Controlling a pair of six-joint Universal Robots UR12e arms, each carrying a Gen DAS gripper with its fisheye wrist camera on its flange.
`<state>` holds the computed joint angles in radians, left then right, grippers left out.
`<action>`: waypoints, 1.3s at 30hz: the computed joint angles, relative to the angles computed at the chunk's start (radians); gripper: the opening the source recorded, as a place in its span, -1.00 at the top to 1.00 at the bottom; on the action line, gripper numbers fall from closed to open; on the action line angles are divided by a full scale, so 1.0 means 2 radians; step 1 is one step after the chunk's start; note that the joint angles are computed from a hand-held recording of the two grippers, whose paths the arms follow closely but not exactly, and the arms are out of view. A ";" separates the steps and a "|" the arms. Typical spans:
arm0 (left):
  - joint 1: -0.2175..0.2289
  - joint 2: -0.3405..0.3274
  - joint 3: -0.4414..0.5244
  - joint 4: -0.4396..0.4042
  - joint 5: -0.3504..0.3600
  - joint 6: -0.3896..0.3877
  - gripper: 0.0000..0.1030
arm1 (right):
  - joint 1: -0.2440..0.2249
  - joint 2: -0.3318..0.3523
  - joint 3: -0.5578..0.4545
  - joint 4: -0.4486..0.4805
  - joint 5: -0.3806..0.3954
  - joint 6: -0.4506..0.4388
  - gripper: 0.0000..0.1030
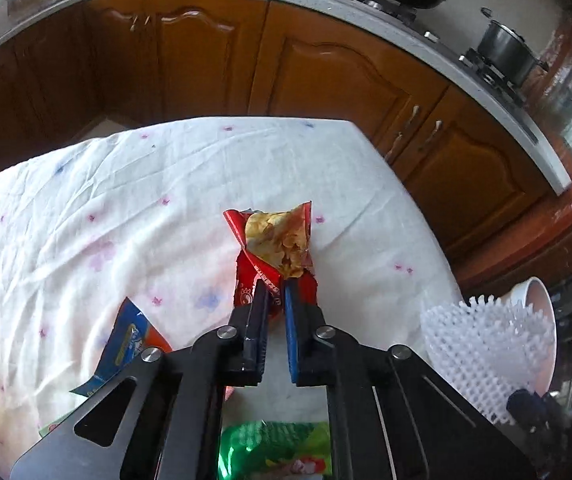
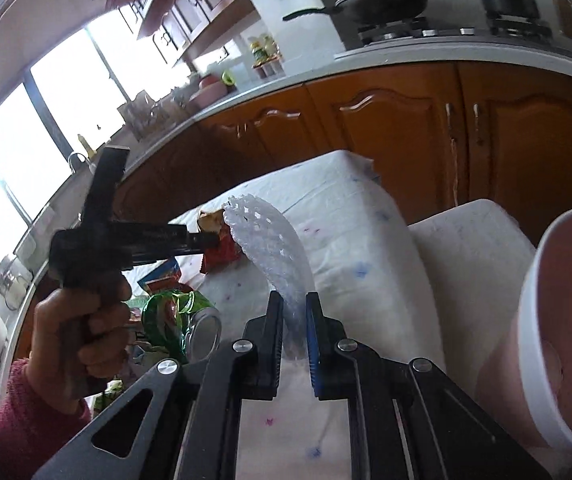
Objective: Collect trash
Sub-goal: 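Carry chip bag and mesh net to the pink bin and release both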
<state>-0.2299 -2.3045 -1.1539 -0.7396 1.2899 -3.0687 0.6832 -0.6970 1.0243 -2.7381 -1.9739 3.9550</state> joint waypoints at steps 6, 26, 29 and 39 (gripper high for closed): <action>0.004 0.034 -0.043 0.056 -0.033 0.020 0.90 | 0.004 -0.010 0.016 -0.022 -0.012 0.009 0.79; 0.008 0.149 -0.220 0.155 -0.133 0.039 0.90 | 0.036 -0.058 0.089 -0.064 -0.087 0.038 0.79; 0.006 0.157 -0.233 0.156 -0.141 0.043 0.90 | 0.041 -0.068 0.105 -0.068 -0.098 0.049 0.79; -0.006 0.175 -0.256 0.155 -0.153 0.065 0.90 | 0.052 -0.094 0.151 -0.069 -0.132 0.086 0.79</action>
